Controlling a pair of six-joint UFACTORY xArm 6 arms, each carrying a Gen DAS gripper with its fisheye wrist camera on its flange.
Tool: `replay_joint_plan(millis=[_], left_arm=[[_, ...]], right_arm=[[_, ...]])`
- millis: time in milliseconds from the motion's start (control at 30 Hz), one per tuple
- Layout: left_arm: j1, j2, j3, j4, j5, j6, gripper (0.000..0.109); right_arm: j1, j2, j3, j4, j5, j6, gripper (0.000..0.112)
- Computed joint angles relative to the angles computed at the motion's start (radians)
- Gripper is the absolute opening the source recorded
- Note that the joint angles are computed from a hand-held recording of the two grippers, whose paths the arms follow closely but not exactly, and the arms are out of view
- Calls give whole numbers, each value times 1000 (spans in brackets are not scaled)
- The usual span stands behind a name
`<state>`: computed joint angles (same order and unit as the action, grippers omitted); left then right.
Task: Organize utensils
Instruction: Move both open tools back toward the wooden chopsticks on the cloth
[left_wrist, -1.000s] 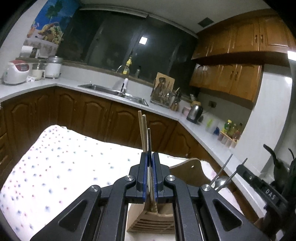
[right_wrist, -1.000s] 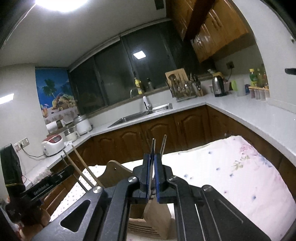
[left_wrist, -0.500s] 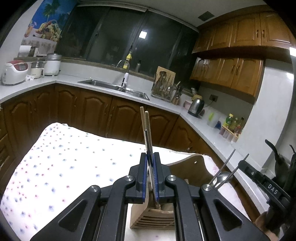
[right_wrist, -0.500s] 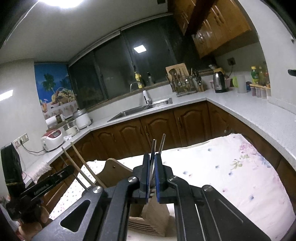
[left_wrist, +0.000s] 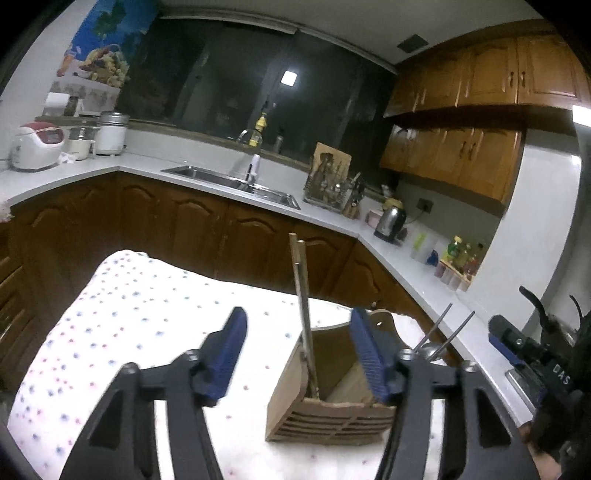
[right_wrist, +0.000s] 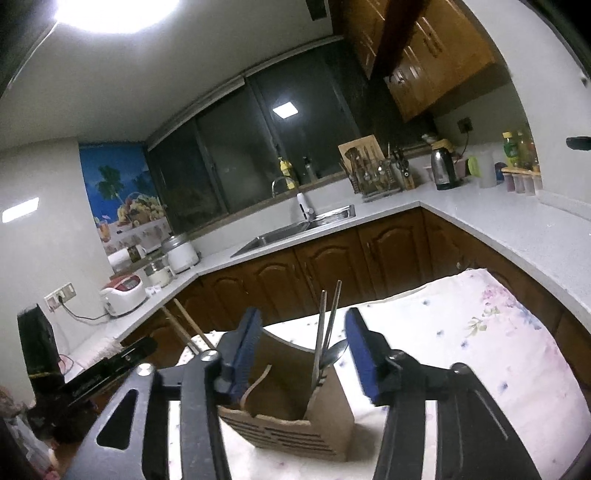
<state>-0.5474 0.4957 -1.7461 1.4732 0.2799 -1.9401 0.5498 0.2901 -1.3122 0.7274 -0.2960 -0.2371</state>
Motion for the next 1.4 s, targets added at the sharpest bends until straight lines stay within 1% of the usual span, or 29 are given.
replay_joint_plan(millis=[33, 67, 100, 133, 167, 200, 233, 333, 367, 467, 500, 567, 700, 800, 867, 1033, 1167, 1333, 1400], left_arm=[[-1, -23, 30, 24, 7, -29, 69], [-5, -49, 65, 36, 19, -49, 75], [-10, -74, 98, 46, 36, -67, 85], [-15, -92, 122, 59, 45, -84, 88], [-18, -117, 155, 74, 51, -102, 91], [-25, -146, 196, 57, 69, -94, 99], [-32, -164, 219, 41, 81, -82, 102], [-51, -240, 311, 42, 97, -89, 102], [-64, -268, 347, 17, 116, -66, 102], [-80, -334, 411, -28, 134, -14, 102], [-94, -364, 444, -46, 154, -5, 102], [-107, -414, 495, -22, 165, -32, 102], [-147, -513, 595, -73, 211, -7, 102], [-171, -567, 654, -127, 233, 24, 102], [-187, -598, 687, -151, 251, 36, 102], [-219, -654, 745, -232, 266, 75, 102], [-251, -664, 747, -297, 293, 137, 102], [-264, -624, 704, -379, 303, 237, 102], [-270, -596, 679, -419, 306, 283, 102]], right_arm=[[5, -16, 22, 2, -17, 3, 74], [8, -26, 39, -9, -33, 16, 84], [13, -40, 61, -12, -52, 23, 88], [18, -49, 71, 1, -60, 12, 93], [22, -65, 93, 0, -63, 14, 94], [21, -80, 111, -12, -56, 27, 95], [18, -99, 139, -42, -46, 56, 96], [37, -158, 204, 26, -35, 7, 97], [43, -176, 226, 40, -41, -1, 97], [73, -238, 289, 144, -53, -72, 98], [78, -257, 310, 155, -54, -74, 98], [103, -298, 340, 257, -52, -156, 98], [147, -365, 390, 402, -60, -277, 98], [201, -395, 384, 617, -93, -492, 98], [227, -414, 396, 674, -110, -546, 98], [276, -452, 435, 777, -131, -632, 98], [292, -451, 436, 859, -124, -699, 98], [290, -443, 427, 943, -115, -754, 98], [288, -444, 433, 939, -111, -742, 98]])
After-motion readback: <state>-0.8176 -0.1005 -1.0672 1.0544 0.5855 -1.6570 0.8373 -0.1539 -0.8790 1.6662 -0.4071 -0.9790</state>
